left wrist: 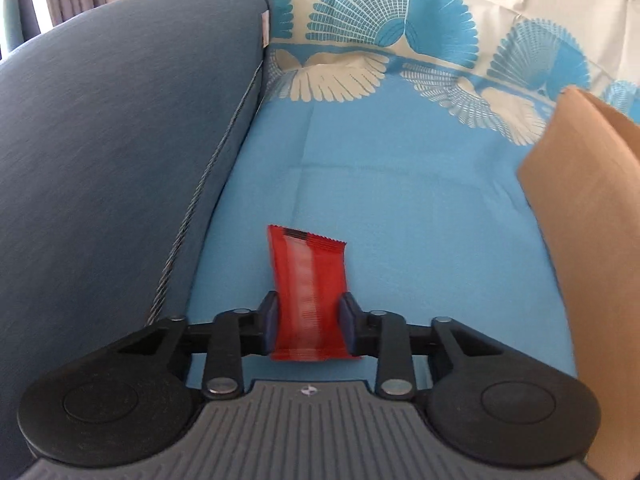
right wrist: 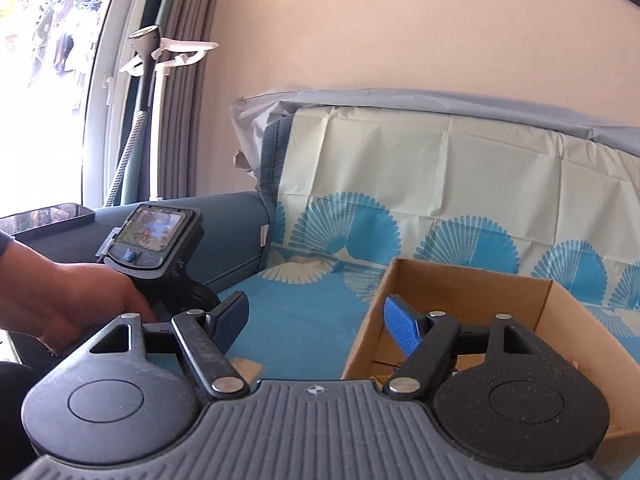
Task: Organize snacks
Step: 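Grasp the red pack with the left tool while the right tool grasps the wafer bar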
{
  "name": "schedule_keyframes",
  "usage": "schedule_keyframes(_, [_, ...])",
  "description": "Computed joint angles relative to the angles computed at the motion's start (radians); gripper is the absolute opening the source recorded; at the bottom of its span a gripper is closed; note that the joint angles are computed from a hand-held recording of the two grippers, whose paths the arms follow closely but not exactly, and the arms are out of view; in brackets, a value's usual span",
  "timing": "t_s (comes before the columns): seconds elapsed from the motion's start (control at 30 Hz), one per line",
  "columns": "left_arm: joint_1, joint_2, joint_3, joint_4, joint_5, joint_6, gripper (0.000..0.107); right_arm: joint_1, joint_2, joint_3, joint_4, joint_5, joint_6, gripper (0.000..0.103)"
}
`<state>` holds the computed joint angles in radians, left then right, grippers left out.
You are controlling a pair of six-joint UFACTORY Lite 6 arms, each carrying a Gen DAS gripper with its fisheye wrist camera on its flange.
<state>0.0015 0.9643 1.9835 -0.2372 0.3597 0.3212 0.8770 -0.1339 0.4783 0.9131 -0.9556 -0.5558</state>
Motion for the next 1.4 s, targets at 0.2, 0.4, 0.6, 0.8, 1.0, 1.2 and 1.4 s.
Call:
schedule_keyframes(0.2, [0.138,-0.312,-0.476,-0.475,0.002,0.544,0.024,0.116,0.068,0.079,0.033,-0.005,-0.074,0.076])
schedule_keyframes(0.4, [0.177,-0.386,-0.610,-0.842,-0.005,0.911,0.027,0.088,0.268,0.339,0.104,0.203,-0.129,0.073])
schedule_keyframes(0.6, [0.205,-0.380,-0.603,-0.912,0.056,0.981,0.046,-0.020,0.588,0.685,0.329,0.376,-0.316,0.071])
schedule_keyframes(0.8, [0.196,-0.320,-0.522,-0.824,0.089,0.877,0.062,-0.102,0.823,0.943,0.560,0.500,-0.524,0.066])
schedule_keyframes(1.0, [0.179,-0.270,-0.459,-0.740,0.094,0.781,0.062,-0.126,0.849,0.986,0.716,0.541,-0.678,0.037])
schedule_keyframes(1.2, [0.121,-0.286,-0.489,-0.715,0.042,0.823,0.079,-0.083,0.679,0.799,0.732,0.528,-0.722,0.037])
schedule_keyframes(1.4, [0.044,-0.281,-0.501,-0.489,-0.049,0.662,0.078,-0.040,0.590,0.638,0.673,0.495,-0.587,0.037])
